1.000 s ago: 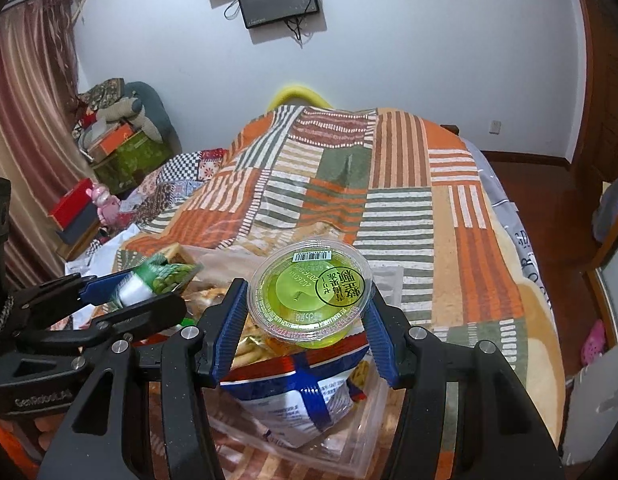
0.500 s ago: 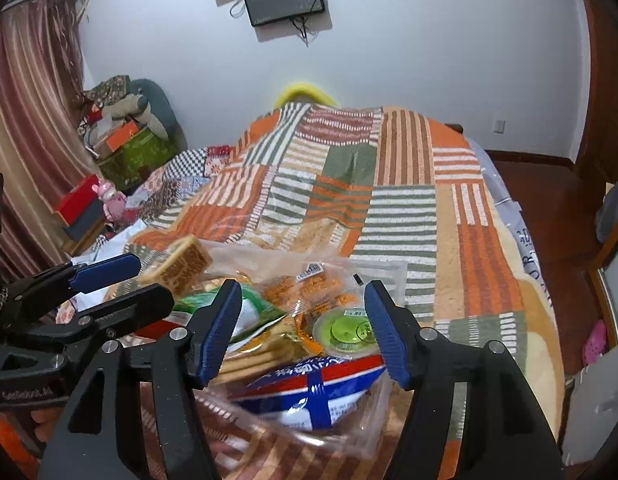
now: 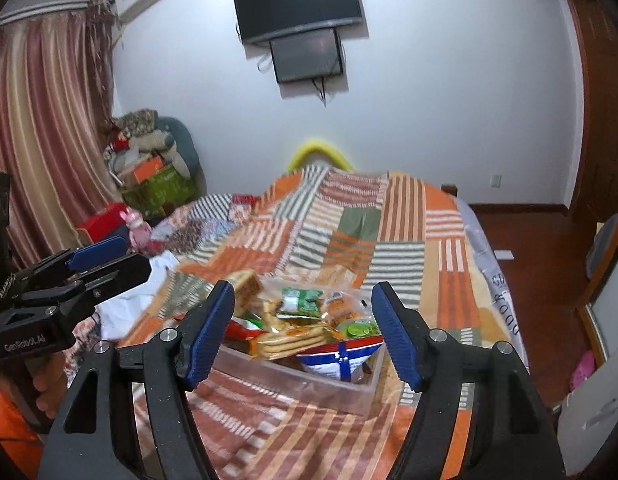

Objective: Organize snacks

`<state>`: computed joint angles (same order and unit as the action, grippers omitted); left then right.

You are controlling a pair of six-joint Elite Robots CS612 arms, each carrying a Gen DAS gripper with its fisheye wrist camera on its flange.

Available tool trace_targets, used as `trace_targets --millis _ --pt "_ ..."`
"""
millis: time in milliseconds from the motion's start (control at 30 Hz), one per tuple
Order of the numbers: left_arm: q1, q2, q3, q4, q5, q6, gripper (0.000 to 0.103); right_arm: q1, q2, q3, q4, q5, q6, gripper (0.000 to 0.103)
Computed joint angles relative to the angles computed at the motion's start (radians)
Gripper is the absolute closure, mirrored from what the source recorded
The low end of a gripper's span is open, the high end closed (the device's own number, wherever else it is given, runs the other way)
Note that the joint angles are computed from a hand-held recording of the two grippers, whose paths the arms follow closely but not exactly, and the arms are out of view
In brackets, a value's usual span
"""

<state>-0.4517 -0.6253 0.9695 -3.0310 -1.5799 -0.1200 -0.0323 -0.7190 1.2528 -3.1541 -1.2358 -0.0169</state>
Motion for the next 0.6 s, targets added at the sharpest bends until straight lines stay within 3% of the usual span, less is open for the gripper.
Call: trace_targets --millis 167,367,600 --pt "-0.014 -0.074 0.129 -0.142 0.042 0.018 0.021 -0.003 -0.055 0.09 -0.136 0.007 0.032 0.035" --pt "-0.029 -0.129 0.227 -0.251 0.067 0.018 0.007 0.004 -0.099 0.17 -0.271 -0.015 0.049 0.023" --pt "-0.044 -0.164 0.3 -0.337 0.128 0.023 0.001 0.018 -0.12 0.219 -0.352 -0.065 0.057 0.0"
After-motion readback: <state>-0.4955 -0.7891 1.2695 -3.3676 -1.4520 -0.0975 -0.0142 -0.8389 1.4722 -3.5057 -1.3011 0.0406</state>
